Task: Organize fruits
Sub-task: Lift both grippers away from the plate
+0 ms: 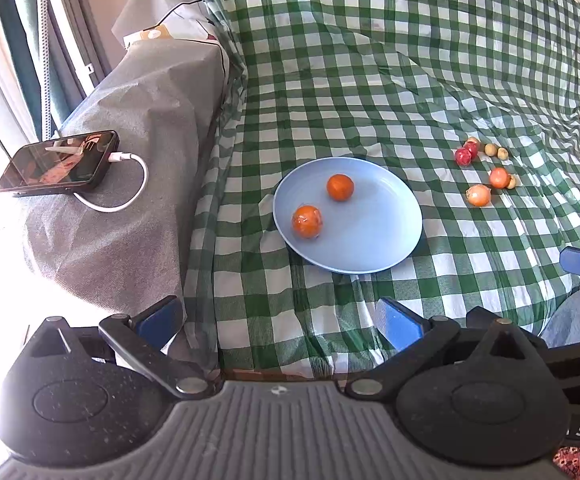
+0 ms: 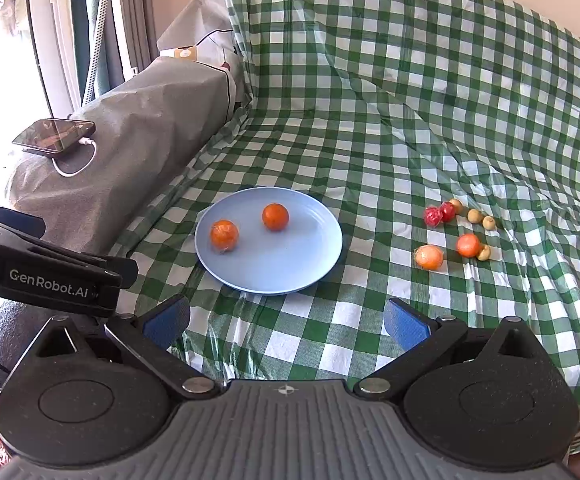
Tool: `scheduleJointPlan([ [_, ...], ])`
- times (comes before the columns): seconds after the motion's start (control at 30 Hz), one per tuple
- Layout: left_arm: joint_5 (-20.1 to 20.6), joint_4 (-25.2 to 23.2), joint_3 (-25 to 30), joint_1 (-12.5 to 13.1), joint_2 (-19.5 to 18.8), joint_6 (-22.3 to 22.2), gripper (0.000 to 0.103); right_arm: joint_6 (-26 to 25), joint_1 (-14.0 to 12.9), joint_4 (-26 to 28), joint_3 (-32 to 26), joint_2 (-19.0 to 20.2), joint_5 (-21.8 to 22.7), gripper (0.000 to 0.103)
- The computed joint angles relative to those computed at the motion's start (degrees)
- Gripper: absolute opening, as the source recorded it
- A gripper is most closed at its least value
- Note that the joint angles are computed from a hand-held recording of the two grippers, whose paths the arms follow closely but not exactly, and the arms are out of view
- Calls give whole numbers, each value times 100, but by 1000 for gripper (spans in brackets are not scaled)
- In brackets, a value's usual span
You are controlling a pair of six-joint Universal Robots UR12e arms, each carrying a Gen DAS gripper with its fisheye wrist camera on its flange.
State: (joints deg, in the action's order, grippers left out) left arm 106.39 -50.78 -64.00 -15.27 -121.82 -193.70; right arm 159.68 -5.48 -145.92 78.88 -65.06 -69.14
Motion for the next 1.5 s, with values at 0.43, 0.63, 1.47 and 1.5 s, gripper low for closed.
scheduleJointPlan([
  [0.43, -50, -67, 17, 40, -13, 5, 103, -31, 14, 70, -25, 13, -34, 102],
  [0.63, -31, -164, 90, 43, -62, 5, 103, -29, 13, 157, -71, 46, -28, 102],
  [1.47, -339, -1132, 1841, -26, -1057, 280, 103, 1032, -208, 3, -486, 451, -409, 102],
  [1.5, -420, -1237, 2031, -26, -1163, 266, 103, 1121, -239, -12, -532, 492, -478, 102],
])
